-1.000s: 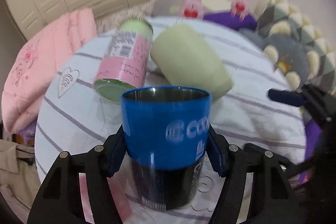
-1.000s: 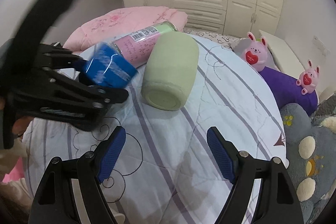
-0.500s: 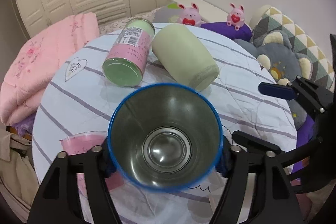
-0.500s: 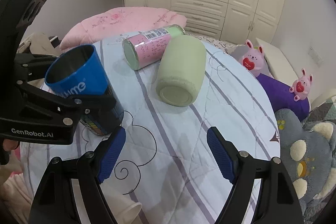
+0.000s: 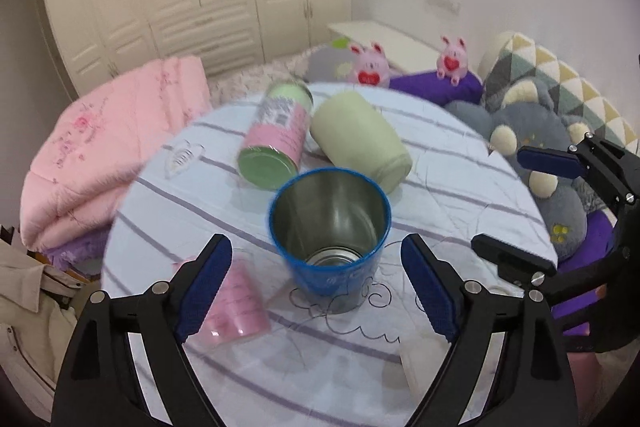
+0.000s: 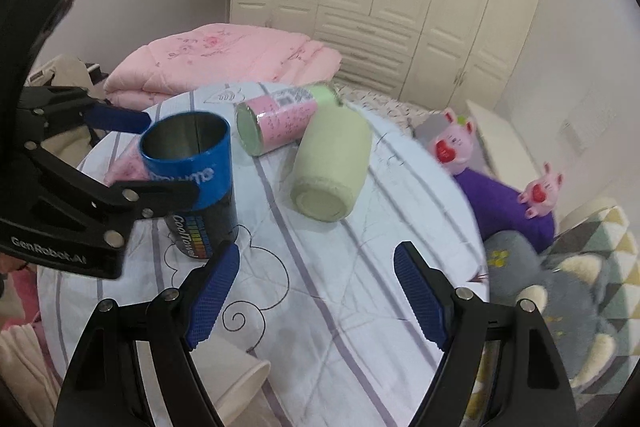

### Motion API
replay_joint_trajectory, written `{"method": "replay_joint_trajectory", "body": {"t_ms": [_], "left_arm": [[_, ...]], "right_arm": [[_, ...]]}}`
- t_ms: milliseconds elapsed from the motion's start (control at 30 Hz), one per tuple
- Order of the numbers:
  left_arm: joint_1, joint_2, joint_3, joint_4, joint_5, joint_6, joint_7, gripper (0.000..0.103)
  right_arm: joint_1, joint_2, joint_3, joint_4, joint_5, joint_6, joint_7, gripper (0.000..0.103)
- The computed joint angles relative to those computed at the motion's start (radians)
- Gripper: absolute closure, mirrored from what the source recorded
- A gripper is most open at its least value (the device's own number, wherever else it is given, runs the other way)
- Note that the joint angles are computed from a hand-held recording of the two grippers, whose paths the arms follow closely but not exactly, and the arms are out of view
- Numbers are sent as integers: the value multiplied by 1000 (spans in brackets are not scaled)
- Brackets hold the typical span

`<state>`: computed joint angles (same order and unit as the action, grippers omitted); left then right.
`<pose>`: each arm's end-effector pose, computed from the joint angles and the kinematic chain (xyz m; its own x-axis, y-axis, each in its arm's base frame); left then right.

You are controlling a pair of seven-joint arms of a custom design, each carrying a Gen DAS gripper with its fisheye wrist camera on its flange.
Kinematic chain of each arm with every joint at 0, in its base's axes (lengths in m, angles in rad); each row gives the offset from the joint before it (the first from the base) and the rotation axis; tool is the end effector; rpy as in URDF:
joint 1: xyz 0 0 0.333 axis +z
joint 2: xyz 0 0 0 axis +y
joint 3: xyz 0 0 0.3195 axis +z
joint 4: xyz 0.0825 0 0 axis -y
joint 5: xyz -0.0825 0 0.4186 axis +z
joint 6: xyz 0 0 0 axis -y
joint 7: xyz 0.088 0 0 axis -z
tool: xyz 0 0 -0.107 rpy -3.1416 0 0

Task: Flip cup upright

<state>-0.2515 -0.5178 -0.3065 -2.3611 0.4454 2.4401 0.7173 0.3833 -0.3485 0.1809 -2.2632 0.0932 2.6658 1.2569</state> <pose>0.3966 -0.2668 0.5672 0.0437 -0.9982 -0.0407 -0.7290 -0.0040 -0.6845 0.4435 0.2885 0.5767 0.6731 -0.7161 0.1847 -0.4600 -0.6010 -0.6537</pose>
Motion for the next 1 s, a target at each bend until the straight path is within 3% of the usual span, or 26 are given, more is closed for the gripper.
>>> {"method": "replay_joint_trajectory", "body": {"t_ms": [100, 167, 400, 633, 1000], "left_arm": [[1, -76, -16, -36, 24, 7, -27, 13], [13, -120, -41, -52, 55, 2, -59, 4], [-8, -229, -45, -110, 59, 16, -90, 3], [18, -275, -84, -129, 100, 23, -127, 3], [3, -284, -80, -142, 118, 45, -142, 3]], "right_arm": [[-20, -55, 25, -19, -36, 13, 46, 22], [-29, -95, 40, -35, -52, 22, 81, 22], [-52, -190, 76, -80, -105, 16, 156, 22], [-42, -247, 80, -117, -92, 56, 184, 22], [-40, -257, 79, -130, -76, 60, 193, 22]]}}
